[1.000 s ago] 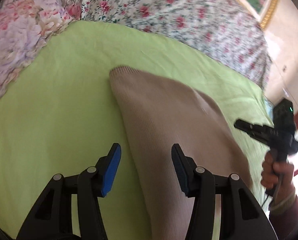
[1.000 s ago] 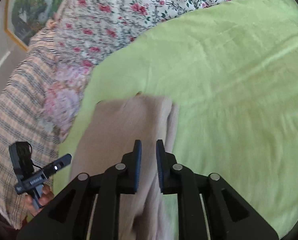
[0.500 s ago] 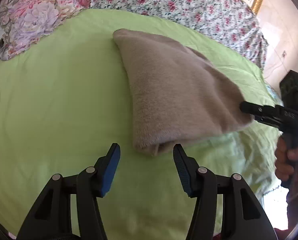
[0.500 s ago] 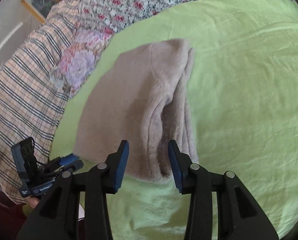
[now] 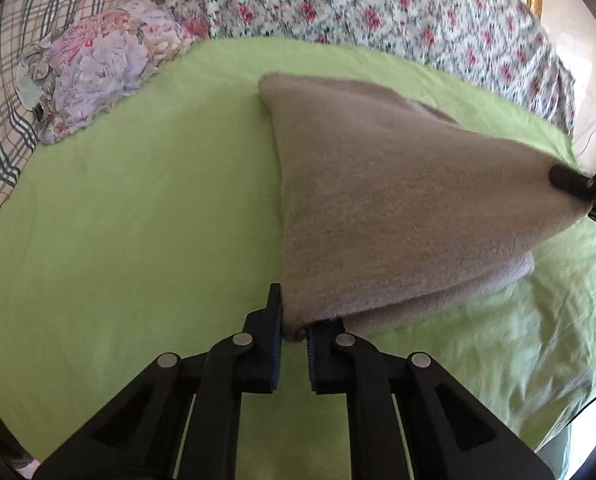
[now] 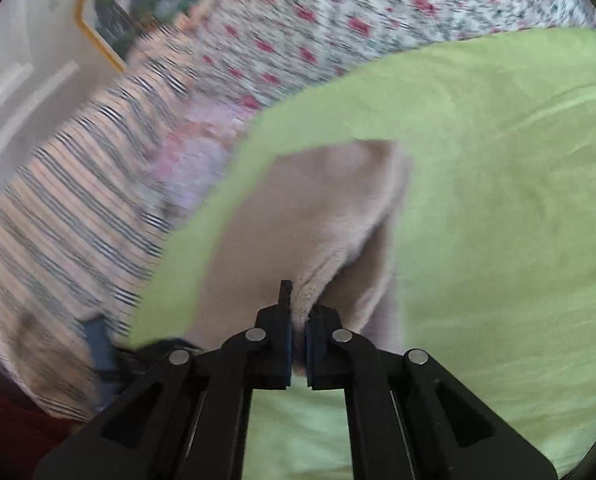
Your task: Fold small clothes
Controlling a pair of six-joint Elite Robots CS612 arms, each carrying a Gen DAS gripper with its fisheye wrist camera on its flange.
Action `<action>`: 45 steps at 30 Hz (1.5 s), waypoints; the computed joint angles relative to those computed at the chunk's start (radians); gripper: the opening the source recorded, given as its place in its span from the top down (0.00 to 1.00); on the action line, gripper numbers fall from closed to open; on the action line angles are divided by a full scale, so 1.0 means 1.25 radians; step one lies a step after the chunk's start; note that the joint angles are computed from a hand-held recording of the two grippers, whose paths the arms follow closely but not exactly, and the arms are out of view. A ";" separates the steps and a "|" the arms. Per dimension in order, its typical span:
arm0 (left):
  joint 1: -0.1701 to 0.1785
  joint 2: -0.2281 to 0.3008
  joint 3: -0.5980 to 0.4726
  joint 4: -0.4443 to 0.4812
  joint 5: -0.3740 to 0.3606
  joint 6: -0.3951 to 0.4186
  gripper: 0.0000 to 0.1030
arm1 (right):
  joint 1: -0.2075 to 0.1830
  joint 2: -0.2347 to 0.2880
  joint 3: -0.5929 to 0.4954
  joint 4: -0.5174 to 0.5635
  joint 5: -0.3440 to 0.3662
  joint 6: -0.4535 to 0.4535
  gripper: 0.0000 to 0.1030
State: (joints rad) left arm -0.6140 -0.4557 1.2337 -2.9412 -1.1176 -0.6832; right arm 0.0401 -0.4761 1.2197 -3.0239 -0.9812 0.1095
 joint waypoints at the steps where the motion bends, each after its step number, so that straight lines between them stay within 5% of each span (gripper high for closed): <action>1: -0.002 0.000 -0.004 0.014 0.004 0.001 0.92 | 0.004 0.001 -0.002 0.032 -0.027 -0.023 0.95; 8: 0.002 -0.008 -0.001 0.045 -0.041 -0.026 0.92 | 0.026 0.016 -0.027 0.118 -0.174 -0.101 0.95; 15: 0.009 -0.010 0.003 0.041 -0.080 -0.035 0.93 | 0.030 0.020 -0.041 0.145 -0.224 -0.104 0.95; 20: 0.016 -0.013 0.013 0.015 -0.121 -0.010 0.92 | 0.026 0.018 -0.036 0.149 -0.203 -0.075 0.92; 23: 0.026 -0.024 0.044 -0.047 -0.184 0.025 0.92 | 0.019 0.006 -0.025 0.175 -0.180 -0.055 0.75; 28: 0.052 -0.058 0.111 -0.191 -0.329 0.064 0.92 | -0.015 -0.003 -0.015 0.138 -0.052 0.027 0.66; 32: 0.068 -0.057 0.092 -0.256 -0.369 0.095 0.91 | -0.034 0.038 -0.096 0.099 0.037 0.155 0.62; 36: 0.084 -0.014 0.000 -0.247 -0.398 0.110 0.89 | -0.027 0.109 -0.244 0.172 0.035 0.200 0.55; 42: 0.095 0.052 -0.119 -0.132 -0.444 0.136 0.88 | -0.013 0.222 -0.467 0.333 0.069 0.209 0.56; 43: 0.096 0.058 -0.128 -0.107 -0.448 0.136 0.88 | -0.010 0.235 -0.496 0.355 0.059 0.188 0.64; 44: 0.095 0.064 -0.135 -0.091 -0.448 0.134 0.88 | -0.007 0.242 -0.516 0.361 0.048 0.174 0.88; 45: 0.095 0.068 -0.137 -0.086 -0.456 0.135 0.88 | -0.005 0.243 -0.523 0.337 0.031 0.167 0.90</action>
